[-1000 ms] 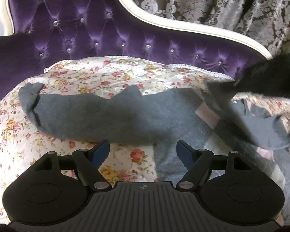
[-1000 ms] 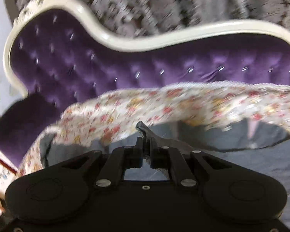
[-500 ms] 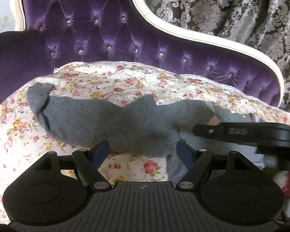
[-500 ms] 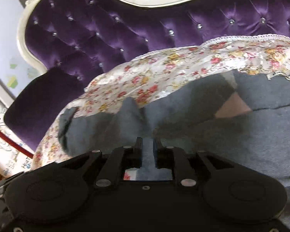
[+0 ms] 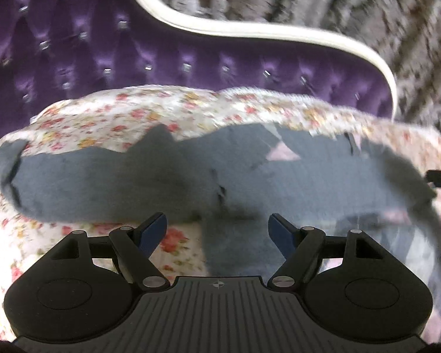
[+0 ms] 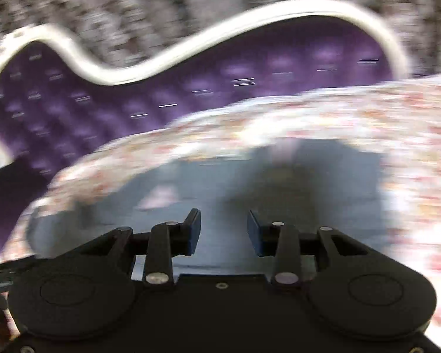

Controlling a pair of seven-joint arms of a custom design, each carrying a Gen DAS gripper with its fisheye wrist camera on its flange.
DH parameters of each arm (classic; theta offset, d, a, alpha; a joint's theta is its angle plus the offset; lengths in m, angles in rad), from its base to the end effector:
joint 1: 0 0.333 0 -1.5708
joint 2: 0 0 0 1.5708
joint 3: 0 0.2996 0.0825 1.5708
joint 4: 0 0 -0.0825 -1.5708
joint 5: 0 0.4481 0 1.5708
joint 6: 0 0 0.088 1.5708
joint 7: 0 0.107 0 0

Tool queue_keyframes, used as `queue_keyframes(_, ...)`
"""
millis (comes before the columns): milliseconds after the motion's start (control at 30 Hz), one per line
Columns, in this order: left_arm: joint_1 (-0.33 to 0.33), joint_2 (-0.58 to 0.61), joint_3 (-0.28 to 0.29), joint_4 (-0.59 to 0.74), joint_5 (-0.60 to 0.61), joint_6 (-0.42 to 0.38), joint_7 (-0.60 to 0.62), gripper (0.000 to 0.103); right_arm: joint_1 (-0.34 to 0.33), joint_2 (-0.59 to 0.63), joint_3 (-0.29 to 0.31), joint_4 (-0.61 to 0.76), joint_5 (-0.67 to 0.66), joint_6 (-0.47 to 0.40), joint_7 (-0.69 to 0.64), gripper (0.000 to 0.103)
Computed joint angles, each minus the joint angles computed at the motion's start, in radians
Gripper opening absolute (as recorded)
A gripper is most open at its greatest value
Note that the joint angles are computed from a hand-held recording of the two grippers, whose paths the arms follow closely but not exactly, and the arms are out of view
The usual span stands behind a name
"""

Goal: Fold small clothes
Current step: 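Fold the grasped sleeve across the sweater body with the right tool, then release the sleeve on the body and lift the right tool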

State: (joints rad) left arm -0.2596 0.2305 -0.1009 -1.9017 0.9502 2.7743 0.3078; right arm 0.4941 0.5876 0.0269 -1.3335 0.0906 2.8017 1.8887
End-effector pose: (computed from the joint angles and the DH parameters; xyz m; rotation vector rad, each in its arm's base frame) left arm 0.6406 -0.2761 0.3902 -1.8455 1.6336 -0.7856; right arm 0.7182 0.4008 0.4599 -1.7029 1.5094 -0.2949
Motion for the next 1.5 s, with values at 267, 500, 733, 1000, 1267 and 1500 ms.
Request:
queue_keyframes(267,-0.039,0.096,0.003,0.064,-0.091,-0.058,0.136,0.076,0.048,-0.149,-0.163,-0.279,-0.235,0.016,0.270,0.047)
queue_keyframes(500,-0.037,0.096,0.005,0.062,-0.125,-0.045,0.163,0.077,0.047,-0.113,-0.156,-0.279,-0.325,0.120,0.264,0.047)
queue_keyframes(733,-0.044,0.099,0.013,0.064,-0.115,-0.039,0.156,0.077,0.135,-0.019,-0.267,-0.170,-0.395,0.086,0.295,0.048)
queue_keyframes(1000,-0.044,0.098,0.010,0.066,-0.128,-0.049,0.163,0.077,0.068,-0.098,-0.231,-0.276,-0.469,0.117,0.354,0.061)
queue_keyframes(1267,-0.043,0.099,0.010,0.067,-0.131,-0.050,0.164,0.078,-0.104,-0.057,-0.040,-0.206,-0.199,0.220,0.181,0.035)
queue_keyframes(1500,-0.041,0.101,0.011,0.067,-0.135,-0.043,0.171,0.079,-0.127,0.191,-0.024,0.176,-0.031,0.030,0.128,0.037)
